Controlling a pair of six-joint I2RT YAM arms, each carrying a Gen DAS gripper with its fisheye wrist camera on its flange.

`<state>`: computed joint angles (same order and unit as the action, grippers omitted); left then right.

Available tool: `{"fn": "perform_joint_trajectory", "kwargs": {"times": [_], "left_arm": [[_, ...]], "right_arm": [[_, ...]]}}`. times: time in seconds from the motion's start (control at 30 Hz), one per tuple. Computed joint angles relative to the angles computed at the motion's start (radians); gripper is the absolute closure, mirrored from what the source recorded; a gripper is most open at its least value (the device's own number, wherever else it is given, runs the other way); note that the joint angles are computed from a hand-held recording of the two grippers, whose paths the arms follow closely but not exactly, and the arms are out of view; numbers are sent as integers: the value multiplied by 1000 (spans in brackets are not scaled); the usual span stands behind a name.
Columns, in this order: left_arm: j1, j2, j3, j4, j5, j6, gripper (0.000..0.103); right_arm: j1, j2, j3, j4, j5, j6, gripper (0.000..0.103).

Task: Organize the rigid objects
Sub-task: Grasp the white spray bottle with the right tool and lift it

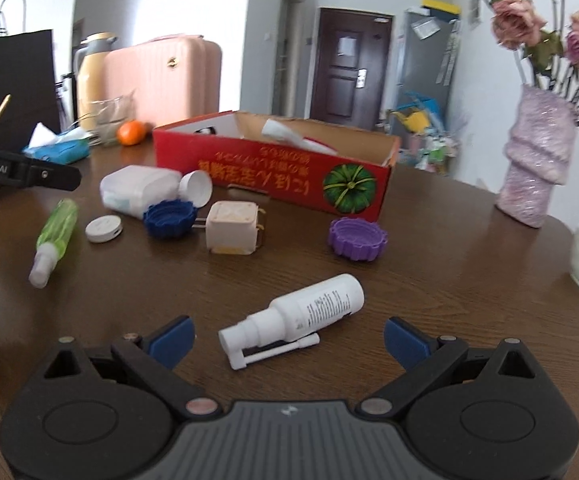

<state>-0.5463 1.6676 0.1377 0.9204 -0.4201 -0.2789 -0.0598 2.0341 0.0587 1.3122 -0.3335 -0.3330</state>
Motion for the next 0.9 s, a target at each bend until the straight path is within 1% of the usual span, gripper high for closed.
{"fn": "perform_joint_trajectory", "kwargs": {"times": [0.07,0.17,0.3,0.4,0.5,0.6,0.7,0.8,0.9], "left_arm": [[-21,7,-2,-10,-14,-14,0],[-56,21,-6,-23,-34,-45,0],[-95,23,-7,-48,-71,-82,0],[-122,14,0,-85,-101,-111,0],[-149,3,12,-133,-135,-139,0],[-161,-5,21,-168,-164,-162,0],[-166,-13,31,-196,-181,-178,0],[-166,-11,41,-208,-186,-184,0],[-168,4,51,-205,-185,-191,0]], "right_arm": [[-28,4,22,-40,-48,-64,1],[-23,-25,63,-151,-42,-165,1],[-50,-72,97,-235,-80,-216,1],[-84,-109,145,-329,-144,-244,0],[-87,-102,198,-392,-160,-272,0],[-75,-70,248,-418,-152,-259,0],[-77,-31,288,-433,-177,-216,0],[-72,-8,313,-453,-166,-179,0],[-76,-7,312,-445,-165,-141,0]]}}
